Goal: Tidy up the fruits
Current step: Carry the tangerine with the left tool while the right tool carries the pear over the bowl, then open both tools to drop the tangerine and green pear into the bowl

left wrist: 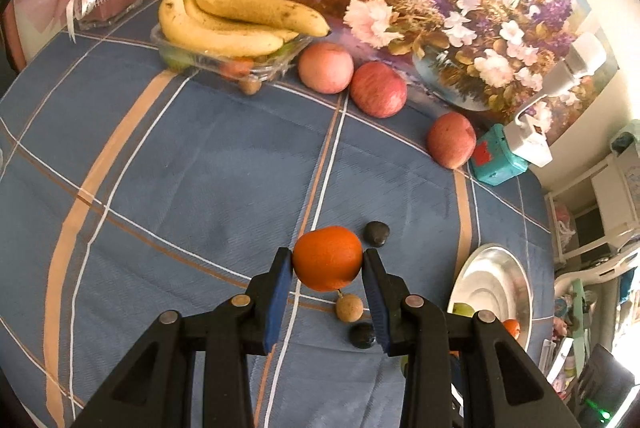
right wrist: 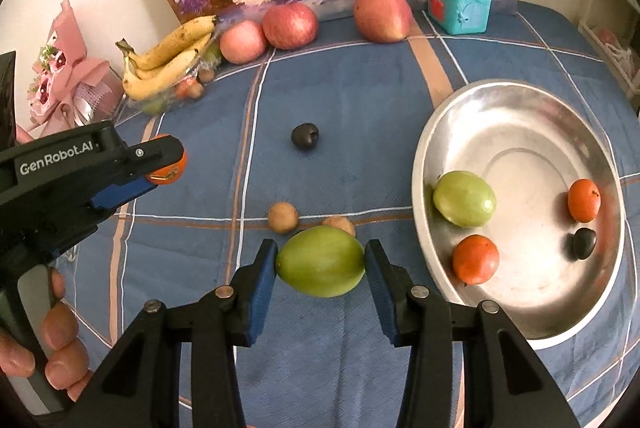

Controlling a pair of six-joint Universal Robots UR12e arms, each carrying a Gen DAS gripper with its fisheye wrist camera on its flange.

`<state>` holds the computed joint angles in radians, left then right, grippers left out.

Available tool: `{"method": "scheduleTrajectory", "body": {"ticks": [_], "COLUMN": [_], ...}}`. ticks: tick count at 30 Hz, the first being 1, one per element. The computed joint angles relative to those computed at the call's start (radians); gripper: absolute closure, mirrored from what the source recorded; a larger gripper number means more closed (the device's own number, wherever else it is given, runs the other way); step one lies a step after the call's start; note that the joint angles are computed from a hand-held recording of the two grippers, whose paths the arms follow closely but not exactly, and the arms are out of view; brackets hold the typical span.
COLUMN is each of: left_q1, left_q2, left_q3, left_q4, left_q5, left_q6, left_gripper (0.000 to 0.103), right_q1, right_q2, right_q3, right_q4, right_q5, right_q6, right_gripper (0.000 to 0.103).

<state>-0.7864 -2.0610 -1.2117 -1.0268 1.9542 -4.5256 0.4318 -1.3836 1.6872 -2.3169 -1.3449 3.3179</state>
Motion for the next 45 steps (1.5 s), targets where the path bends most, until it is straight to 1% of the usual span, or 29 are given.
{"method": "scheduleTrajectory", "body": {"ticks": [3,7,11,14,18,20,23,25,28,34,40,45], "left_q1": [-0.002,-0.005,-0.009,-0.014,-0.024,-0.029,-0.041,-0.047,-0.052,-0.062,-0.063,-0.063], "left_q2": [-0.004,-0.022,-0.045,-0.072,-0.122,-0.147,-0.197,-0.227,-0.264,-0.307,-0.325,-0.341], "left_q3": [0.007,0.037,0.071,0.110,0.180,0.212,0.286,0.328,0.381,0.453,0.479,0.506], "left_q4": [0.009,-0.001,0.007,0.014,0.026,0.038,0.036,0.036,0.024,-0.028,-0.062,-0.088], "left_q5": [-0.001,-0.006,-0.026,-0.050,-0.099,-0.125,-0.162,-0.191,-0.227,-0.241,-0.248,-0.263], "left_q6": [0.008,0.033,0.069,0.113,0.192,0.228,0.303,0.347,0.384,0.432,0.450,0.451], "left_gripper": [0.065,0.065,0.065,0.065,0.065,0.065,0.065,0.065,0.065,0.065,0.065,0.061], "right_q1": [-0.010,-0.030,-0.055,-0.077,-0.105,-0.120,-0.142,-0.151,-0.160,-0.166,-0.164,-0.166], "right_q2": [-0.002,-0.005,-0.013,-0.024,-0.037,-0.045,-0.058,-0.064,-0.068,-0.069,-0.059,-0.059], "right_q3": [0.004,0.007,0.016,0.029,0.043,0.052,0.066,0.072,0.077,0.078,0.068,0.068], "right_q4": [0.004,-0.005,-0.022,-0.033,-0.041,-0.047,-0.060,-0.067,-0.074,-0.066,-0.033,-0.021], "right_q5": [0.003,-0.003,-0.046,-0.089,-0.163,-0.176,-0.189,-0.194,-0.186,-0.165,-0.152,-0.146], "right_q6": [0.010,0.040,0.080,0.116,0.163,0.189,0.218,0.227,0.234,0.230,0.212,0.211], "right_gripper": [0.057,0.057,0.057,0.057,0.057,0.057,0.057,0.057,0.057,0.056,0.056,0.056]}}
